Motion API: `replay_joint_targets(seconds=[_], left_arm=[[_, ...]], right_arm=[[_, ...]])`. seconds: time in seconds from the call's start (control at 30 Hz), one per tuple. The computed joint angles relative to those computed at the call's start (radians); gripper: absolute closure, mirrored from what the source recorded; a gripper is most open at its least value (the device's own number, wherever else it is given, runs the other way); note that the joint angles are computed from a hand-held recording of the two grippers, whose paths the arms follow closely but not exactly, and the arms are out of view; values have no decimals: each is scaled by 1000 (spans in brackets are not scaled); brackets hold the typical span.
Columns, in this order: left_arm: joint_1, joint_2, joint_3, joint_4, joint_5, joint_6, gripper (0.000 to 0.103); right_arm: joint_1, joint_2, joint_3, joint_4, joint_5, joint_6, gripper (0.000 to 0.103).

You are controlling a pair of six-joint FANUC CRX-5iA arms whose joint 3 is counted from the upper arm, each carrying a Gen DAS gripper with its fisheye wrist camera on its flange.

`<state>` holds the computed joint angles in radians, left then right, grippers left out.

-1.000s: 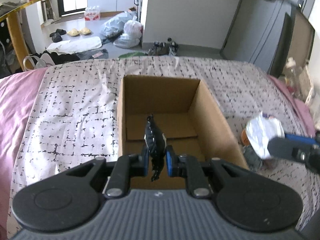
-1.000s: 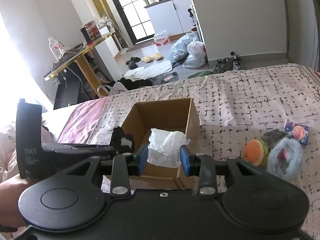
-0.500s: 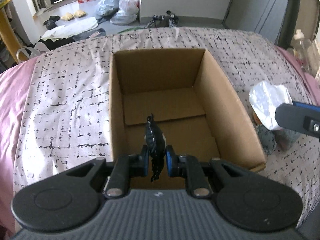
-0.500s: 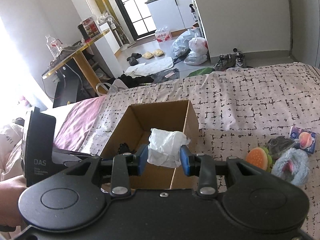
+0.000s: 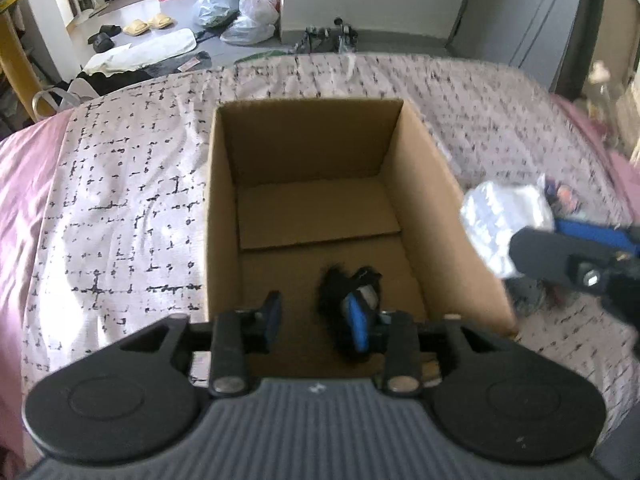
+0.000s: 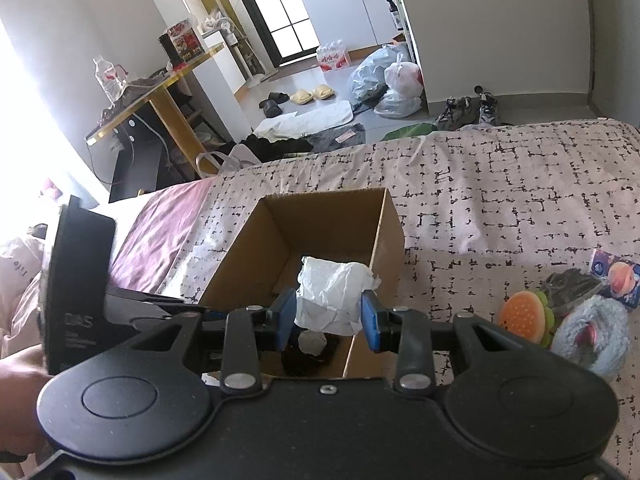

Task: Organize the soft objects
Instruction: 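Open the left gripper dropping the penguin while the right gripper drops the tissue into the box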

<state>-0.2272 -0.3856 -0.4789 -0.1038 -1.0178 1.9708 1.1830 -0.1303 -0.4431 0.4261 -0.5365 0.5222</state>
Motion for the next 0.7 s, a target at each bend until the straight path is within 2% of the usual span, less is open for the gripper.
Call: replay_joint_targets(seconds=[0.27, 0.43, 0.53, 0.7], left_arm=[[89, -109, -53, 73, 47, -12, 45], [184, -175, -117, 191, 78, -106, 43], [166, -194, -102, 124, 71, -39, 32], [190, -247, -126, 116, 100, -30, 24]], right_arm=[[5, 29, 30, -15, -15, 46, 68], [18, 55, 54, -18, -43, 79, 68], [28, 73, 70, -14, -64, 98, 68], [40, 110, 101, -15, -100, 153, 67]])
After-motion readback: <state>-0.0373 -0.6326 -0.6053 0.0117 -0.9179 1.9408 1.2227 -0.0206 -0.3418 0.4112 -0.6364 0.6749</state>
